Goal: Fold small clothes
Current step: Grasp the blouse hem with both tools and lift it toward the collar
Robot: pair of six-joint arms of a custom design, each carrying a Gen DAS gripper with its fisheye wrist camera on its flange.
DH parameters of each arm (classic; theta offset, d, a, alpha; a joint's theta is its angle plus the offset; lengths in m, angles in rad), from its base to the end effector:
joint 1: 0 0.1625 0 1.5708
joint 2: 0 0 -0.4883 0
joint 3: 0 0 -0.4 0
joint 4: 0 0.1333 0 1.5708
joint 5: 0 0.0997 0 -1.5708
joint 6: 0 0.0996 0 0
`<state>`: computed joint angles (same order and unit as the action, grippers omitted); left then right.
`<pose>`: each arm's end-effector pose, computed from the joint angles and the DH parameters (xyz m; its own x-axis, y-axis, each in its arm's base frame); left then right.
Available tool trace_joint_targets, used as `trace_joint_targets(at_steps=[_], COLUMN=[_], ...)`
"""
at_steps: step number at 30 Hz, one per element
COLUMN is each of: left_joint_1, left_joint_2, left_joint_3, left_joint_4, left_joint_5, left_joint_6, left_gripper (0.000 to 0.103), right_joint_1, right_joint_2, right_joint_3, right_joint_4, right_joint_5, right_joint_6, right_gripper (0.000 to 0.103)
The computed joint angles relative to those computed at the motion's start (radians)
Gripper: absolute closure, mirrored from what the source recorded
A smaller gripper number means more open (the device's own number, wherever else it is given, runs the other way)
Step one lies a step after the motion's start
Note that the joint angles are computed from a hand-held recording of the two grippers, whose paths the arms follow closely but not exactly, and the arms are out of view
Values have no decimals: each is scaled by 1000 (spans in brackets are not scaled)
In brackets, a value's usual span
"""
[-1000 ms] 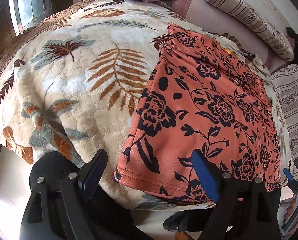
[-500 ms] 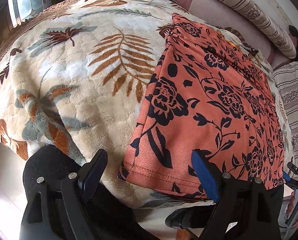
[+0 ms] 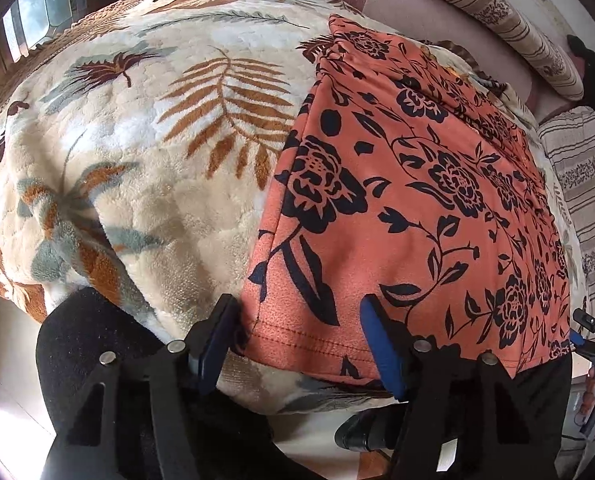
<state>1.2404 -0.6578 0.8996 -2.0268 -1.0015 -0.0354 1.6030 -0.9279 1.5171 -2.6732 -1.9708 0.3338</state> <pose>-0.1119 -0.9026 0.3045 -0.8446 0.1321 -0.5189 0.2873 0.9296 -0.2311 0.1188 -0.7538 0.3001 -0.8848 0.4378 0.1597 0.2771 0.7698 -0.5750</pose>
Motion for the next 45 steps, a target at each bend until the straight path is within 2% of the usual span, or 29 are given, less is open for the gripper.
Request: trace_joint_targets(at_steps=[3, 6, 8, 9, 10, 12, 13, 15, 17, 19, 20, 21, 22, 23, 25, 26, 27, 28, 29, 30, 32, 36, 40, 42, 44, 45], left_joint_1=[1, 2, -1, -4, -7, -5, -6, -16, -19, -14, -11, -9, -6, -4, -1, -3, -5, -10, -14, -14, -16, -27, -10, -4, 1, 1], left_joint_2=[5, 19, 26, 28, 29, 31, 30, 18, 13, 29, 37, 45, 50, 47, 31, 31, 37, 41, 41, 39, 31, 4, 24, 32, 24, 23], left_joint_3=[-11, -35, -40, -39, -39, -58, -66, -45, -44, -69, -79, -88, -97, -90, -47, -39, -44, -44, -38, -44, -48, -23, -61, -64, -42, -43], left_joint_4=[-2, 23, 35, 35, 36, 54, 57, 6, -16, 14, 34, 62, 88, 87, 26, 19, 33, 33, 20, 19, 12, -59, 20, 53, 29, 30], left_joint_5=[-4, 5, 25, 44, 58, 22, 8, 16, 0, 0, 17, 34, 42, 35, 17, 26, 40, 66, 79, 56, 23, -3, -3, 20, 7, 3], left_joint_6=[-7, -20, -13, -9, 1, 4, -1, 24, 36, 32, 15, -13, -38, -44, -15, -1, 11, 23, 37, 47, 44, 79, 31, -3, -11, -11], left_gripper=[37, 37, 41, 61, 70, 94, 94, 94, 93, 91, 85, 71, 62, 50, 47, 47, 50, 58, 76, 95, 95, 95, 94, 89, 84, 78], right_joint_1=[7, -6, -3, 0, 3, 2, -2, -4, 2, 2, -7, -16, -18, -11, -7, -8, -11, -14, -10, -8, -12, -15, -30, -39, -47, -47], right_joint_2=[2, 3, 9, 14, 17, 15, 8, -5, -14, -14, -14, -16, -16, -13, -8, -6, -4, 1, 8, 10, 0, -25, -23, -21, -22, -23], right_joint_3=[-9, -15, -21, -26, -32, -37, -31, -21, -11, -3, -10, -14, -11, -9, -13, -12, -10, -18, -28, -30, -19, 3, 8, 18, 22, 25], right_joint_4=[17, 60, 91, 106, 122, 140, 133, 109, 66, 25, 53, 81, 83, 74, 95, 94, 90, 112, 135, 136, 109, 27, 18, 14, 20, 22], right_joint_5=[-56, -7, -1, -8, -19, -19, -1, 31, 23, -9, 1, 27, 31, 13, 8, 15, 30, 37, 20, 14, 63, 135, 150, 165, 168, 161], right_joint_6=[-1, 1, -17, -20, -22, -16, -8, -13, -19, -7, 13, 36, 43, 29, -1, -4, -8, -7, -3, -7, -5, 4, 27, 51, 74, 81], right_gripper=[22, 23, 38, 51, 61, 70, 76, 81, 81, 76, 73, 56, 27, 22, 22, 23, 30, 59, 76, 81, 93, 94, 94, 90, 88, 80])
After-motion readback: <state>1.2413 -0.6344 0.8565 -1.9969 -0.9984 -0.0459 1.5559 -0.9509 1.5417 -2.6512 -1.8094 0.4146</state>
